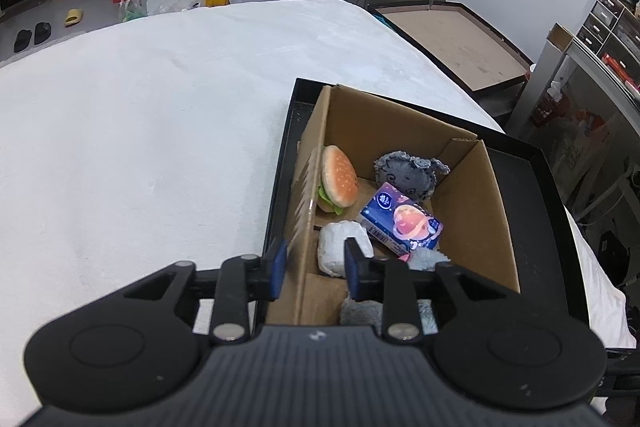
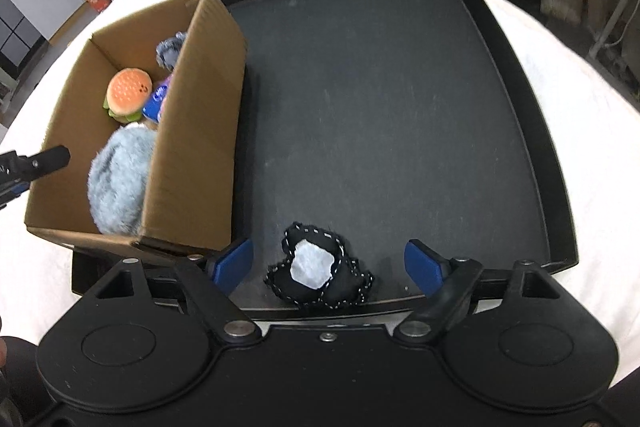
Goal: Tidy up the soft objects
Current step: 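Lower the right gripper onto the black-and-white plush and close it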
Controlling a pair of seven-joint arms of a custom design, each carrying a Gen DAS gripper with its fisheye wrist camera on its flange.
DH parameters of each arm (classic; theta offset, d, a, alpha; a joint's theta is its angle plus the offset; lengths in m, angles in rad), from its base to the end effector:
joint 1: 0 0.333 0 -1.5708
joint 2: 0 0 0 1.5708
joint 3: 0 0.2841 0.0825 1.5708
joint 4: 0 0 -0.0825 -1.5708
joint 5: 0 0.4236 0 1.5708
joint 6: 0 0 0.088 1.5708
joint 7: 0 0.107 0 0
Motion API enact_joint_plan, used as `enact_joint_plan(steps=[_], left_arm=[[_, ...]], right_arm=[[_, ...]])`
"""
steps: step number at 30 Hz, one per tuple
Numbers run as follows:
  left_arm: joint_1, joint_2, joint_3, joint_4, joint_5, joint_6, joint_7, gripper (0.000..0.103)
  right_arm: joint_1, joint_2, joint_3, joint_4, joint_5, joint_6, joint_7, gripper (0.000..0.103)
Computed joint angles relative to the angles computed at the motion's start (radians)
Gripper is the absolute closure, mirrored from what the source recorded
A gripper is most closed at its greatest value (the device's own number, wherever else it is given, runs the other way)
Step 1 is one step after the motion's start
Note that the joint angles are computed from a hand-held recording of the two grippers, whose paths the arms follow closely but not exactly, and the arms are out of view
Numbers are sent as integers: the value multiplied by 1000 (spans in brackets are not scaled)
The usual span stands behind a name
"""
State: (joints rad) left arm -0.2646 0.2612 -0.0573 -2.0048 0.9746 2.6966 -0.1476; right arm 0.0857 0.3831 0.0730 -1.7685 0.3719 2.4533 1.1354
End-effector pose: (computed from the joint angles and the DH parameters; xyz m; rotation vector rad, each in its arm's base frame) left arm 0.6049 -0.2299 0.3071 -2.2858 1.2153 -0.6924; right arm 0.6897 0.1068 0.3268 -2.2146 1.5799 -0.0736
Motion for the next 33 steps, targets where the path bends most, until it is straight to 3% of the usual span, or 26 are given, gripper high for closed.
enact_joint_plan(steps=[11,12,17,20,25,33], left_arm=[[-6,22,1,20,-34,-8,37,59],[-6,24,1,22,-38,-9,41,59],[-11,38,3,37,-60,-18,65,58],[-15,43,6,44,-68,-23,74,58],[-21,50,10,51,-78,-32,86,58],[-26,42,14,44,-64,-27,76,58]], right_arm=[[28,62,-19,60,-108,-69,33,21],[31,66,-22,61,-123,-68,35,23],[15,82,-10,74,-117,-82,21,56],[1,82,0,73,-83,-68,0,70],[-10,77,3,64,-41,-7,12,78],[-39,56,25,25,45,69,-26,79]])
